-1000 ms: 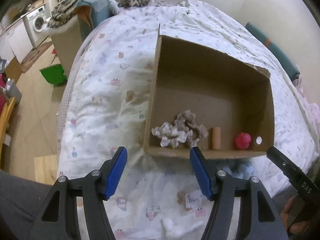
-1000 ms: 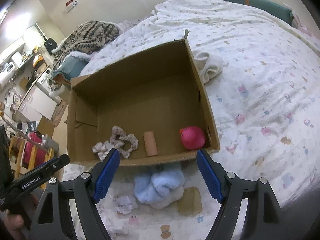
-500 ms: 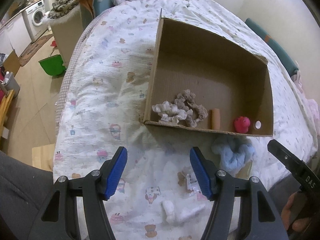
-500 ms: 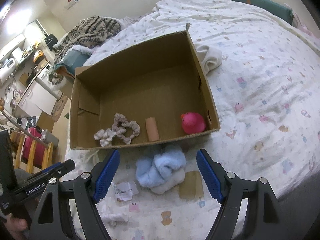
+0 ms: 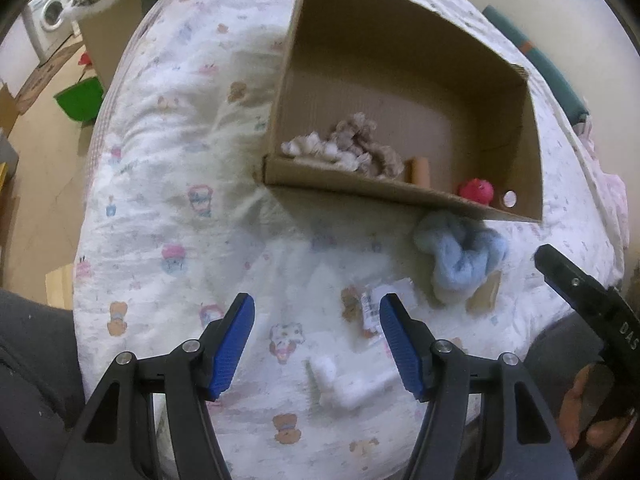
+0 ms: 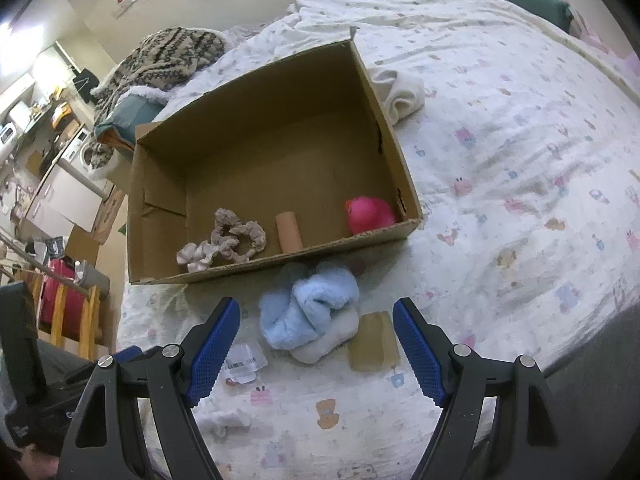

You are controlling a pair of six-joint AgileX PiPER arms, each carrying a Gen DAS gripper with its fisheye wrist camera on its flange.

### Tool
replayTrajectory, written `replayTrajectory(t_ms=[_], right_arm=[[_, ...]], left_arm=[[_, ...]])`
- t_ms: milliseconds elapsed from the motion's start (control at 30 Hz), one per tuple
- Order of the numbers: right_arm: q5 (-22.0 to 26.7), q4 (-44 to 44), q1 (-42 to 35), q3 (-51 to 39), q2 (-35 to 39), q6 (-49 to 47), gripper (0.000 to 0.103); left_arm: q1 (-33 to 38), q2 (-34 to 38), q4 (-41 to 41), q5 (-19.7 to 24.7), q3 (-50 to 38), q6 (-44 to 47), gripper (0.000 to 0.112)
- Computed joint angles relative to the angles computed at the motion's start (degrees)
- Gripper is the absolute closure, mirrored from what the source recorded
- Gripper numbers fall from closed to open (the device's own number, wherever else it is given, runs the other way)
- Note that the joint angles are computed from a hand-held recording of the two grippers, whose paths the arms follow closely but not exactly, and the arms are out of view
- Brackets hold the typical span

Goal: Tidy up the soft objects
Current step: 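Move the left gripper back to the white fluffy item and grasp it, then lift the white fluffy item with the left gripper while the right grasps a tan foam piece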

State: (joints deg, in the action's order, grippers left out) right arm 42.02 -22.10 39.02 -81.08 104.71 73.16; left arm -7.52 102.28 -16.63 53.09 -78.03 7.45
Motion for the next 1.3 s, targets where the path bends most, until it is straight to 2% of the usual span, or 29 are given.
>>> replayTrajectory(t_ms=[200,333,400,600,633,667,733,933,1033,1133,1167,1200,1267,1300], right_arm=[[0.6,1.0,-0.4,-0.5,0.7,-0.5,0.02],[0.6,1.5,-0.5,-0.3,0.7,-0.5,0.019],[0.4,1.6,-0.7,0.0,0.7,-0.2,0.019],[-0.7,3.5,-1.7,0.9,0.7,-1.0,0.019],[-1.1,3.8,-1.9,1.3,0.5,-1.1,0.02],[-1.8,4.3,-2.2,1.8,0.2,-1.2,0.019],[-3.7,5.9,-3.3,3.4,-0.6,-1.4,0.02],[-11.2,14.7,-7.9,10.2,-3.1,-2.0,0.019],[-10.9,18.4,-9.4,11.2,-2.8,-2.9,0.02],[-7.6,20.0,-9.6,9.1,-0.7,-4.5,0.029],[-6.3,20.3,-9.6,8.1,0.2,-5.0,0.037],[-4.6,20.4,-9.6,6.9,1.2,-5.3,0.051],[-1.5,21.1,-9.7,4.7,3.3,-6.3,0.058],[-0.9,23.0,-10.1,4.0,4.3,-8.4,0.058]], left_arm=[[1.4,4.9,-3.6,7.3,-2.8,1.7,0.05],[-0.5,8.0,-4.3,11.7,-3.5,3.2,0.05],[-2.5,8.3,-3.0,11.5,-2.5,3.4,0.05],[-7.9,7.2,2.6,7.2,0.7,1.9,0.05],[-8.4,6.8,3.1,6.7,1.3,2.0,0.054],[-9.0,6.6,3.3,6.5,1.6,2.3,0.066],[-9.5,6.8,2.2,7.3,1.9,4.8,0.08],[-9.7,4.2,2.6,7.1,2.4,5.8,0.087],[-8.4,1.2,2.0,5.3,2.9,6.1,0.087],[-6.9,-0.7,1.2,3.3,2.9,5.5,0.087],[-6.5,-1.2,1.3,2.5,3.1,4.9,0.087],[-6.1,-1.6,1.3,1.8,3.2,4.5,0.087],[-5.1,-2.5,2.3,-0.5,3.6,3.8,0.087],[-5.0,-2.5,3.0,-1.2,3.2,3.0,0.087]])
